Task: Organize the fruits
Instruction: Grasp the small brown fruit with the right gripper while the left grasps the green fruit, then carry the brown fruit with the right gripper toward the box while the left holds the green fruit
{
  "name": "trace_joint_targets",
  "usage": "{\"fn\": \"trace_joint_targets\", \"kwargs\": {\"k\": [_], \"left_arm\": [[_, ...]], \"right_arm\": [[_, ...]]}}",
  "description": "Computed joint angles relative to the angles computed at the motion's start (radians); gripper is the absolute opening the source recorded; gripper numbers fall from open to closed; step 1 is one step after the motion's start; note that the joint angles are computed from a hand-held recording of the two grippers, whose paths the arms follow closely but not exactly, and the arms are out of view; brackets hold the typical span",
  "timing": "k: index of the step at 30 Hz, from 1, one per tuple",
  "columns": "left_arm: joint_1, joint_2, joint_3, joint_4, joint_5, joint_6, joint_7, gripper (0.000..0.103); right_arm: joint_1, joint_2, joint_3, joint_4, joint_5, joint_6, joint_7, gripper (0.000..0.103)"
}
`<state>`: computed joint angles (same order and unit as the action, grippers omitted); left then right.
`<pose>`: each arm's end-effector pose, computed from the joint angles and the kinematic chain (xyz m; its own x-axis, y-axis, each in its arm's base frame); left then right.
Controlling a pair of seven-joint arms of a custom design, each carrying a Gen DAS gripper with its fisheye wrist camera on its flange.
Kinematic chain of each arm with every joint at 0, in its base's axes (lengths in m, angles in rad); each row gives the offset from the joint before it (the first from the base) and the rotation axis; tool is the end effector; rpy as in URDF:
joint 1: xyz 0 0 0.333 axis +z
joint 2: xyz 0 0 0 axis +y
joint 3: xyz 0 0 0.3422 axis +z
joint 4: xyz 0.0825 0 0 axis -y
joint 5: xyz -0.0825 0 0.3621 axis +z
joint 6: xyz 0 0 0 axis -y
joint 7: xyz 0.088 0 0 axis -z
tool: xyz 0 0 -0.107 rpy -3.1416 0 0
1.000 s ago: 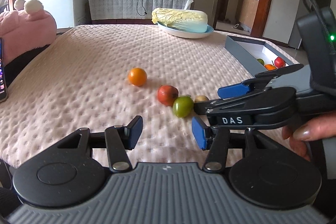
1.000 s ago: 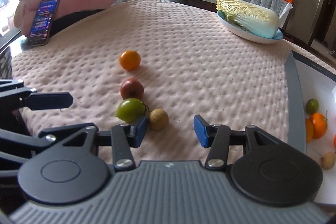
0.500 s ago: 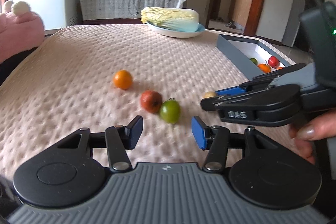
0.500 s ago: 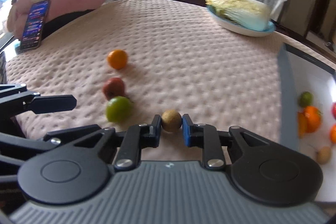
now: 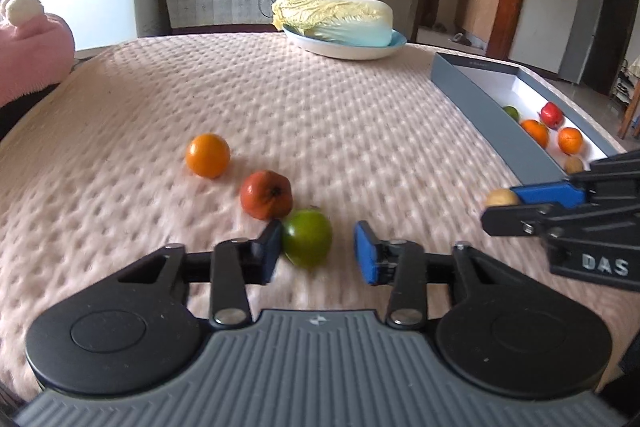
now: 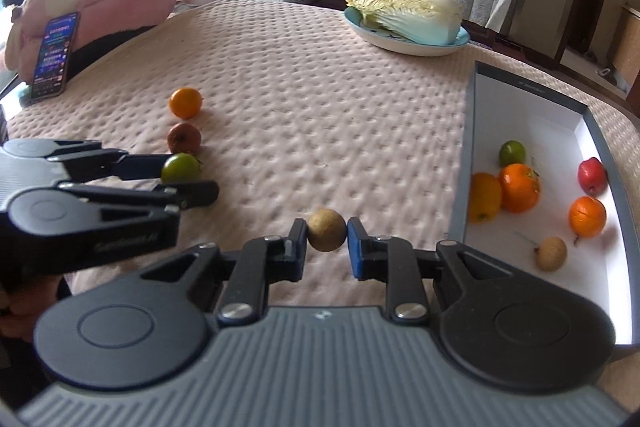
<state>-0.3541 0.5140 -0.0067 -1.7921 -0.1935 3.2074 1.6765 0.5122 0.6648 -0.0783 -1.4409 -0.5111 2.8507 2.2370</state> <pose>0.6629 -0.2297 0.4099 -0.2908 -0.9547 0.0638 -0.6103 0.1337 -0.7808 0.6740 0.3594 0.4127 0.2269 -0.9736 0.0237 -0.6731 -0.1744 -0.7187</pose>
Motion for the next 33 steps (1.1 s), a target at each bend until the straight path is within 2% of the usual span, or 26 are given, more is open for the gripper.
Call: {"fn": "trace_joint_targets", "kwargs": {"k": [1, 2, 5, 7, 10, 17, 26, 29, 33], "left_arm": [[-0.016, 0.002, 0.018, 0.002, -0.001, 0.000, -0.009, 0.032], [-0.016, 0.000, 0.018, 0.002, -0.002, -0.003, -0.013, 0.031], [0.013, -0.008, -0.020, -0.004, -0.001, -0.009, -0.004, 0.029], [-0.007, -0.015, -0.002, -0.017, 0.009, -0.004, -0.003, 0.029], [0.004, -0.029, -0.022, -0.033, 0.013, -0.005, 0.009, 0.029], [-0.046, -0.055, 0.014, -0.071, 0.018, 0.022, 0.013, 0.029], [-0.105, -0.068, 0.059, -0.082, 0.003, 0.032, 0.012, 0.029], [-0.091, -0.069, 0.039, -0.079, -0.005, 0.030, 0.007, 0.029], [-0.051, -0.072, -0.010, -0.082, -0.006, 0.035, 0.020, 0.029]], "right_arm": [[-0.001, -0.002, 0.000, -0.004, 0.000, 0.002, 0.000, 0.025], [-0.001, -0.004, 0.000, -0.007, -0.001, 0.005, -0.001, 0.025], [-0.001, -0.005, -0.002, -0.010, -0.001, 0.012, -0.001, 0.025], [0.002, -0.009, -0.009, -0.014, -0.003, 0.025, 0.012, 0.025], [0.005, -0.017, -0.018, -0.025, -0.010, 0.050, 0.027, 0.025], [0.036, -0.061, -0.080, -0.090, -0.059, 0.130, 0.112, 0.025], [0.078, -0.130, -0.163, -0.197, -0.162, 0.182, 0.253, 0.025], [0.082, -0.139, -0.177, -0.213, -0.193, 0.193, 0.294, 0.025], [0.075, -0.138, -0.164, -0.212, -0.217, 0.184, 0.312, 0.025]]}}
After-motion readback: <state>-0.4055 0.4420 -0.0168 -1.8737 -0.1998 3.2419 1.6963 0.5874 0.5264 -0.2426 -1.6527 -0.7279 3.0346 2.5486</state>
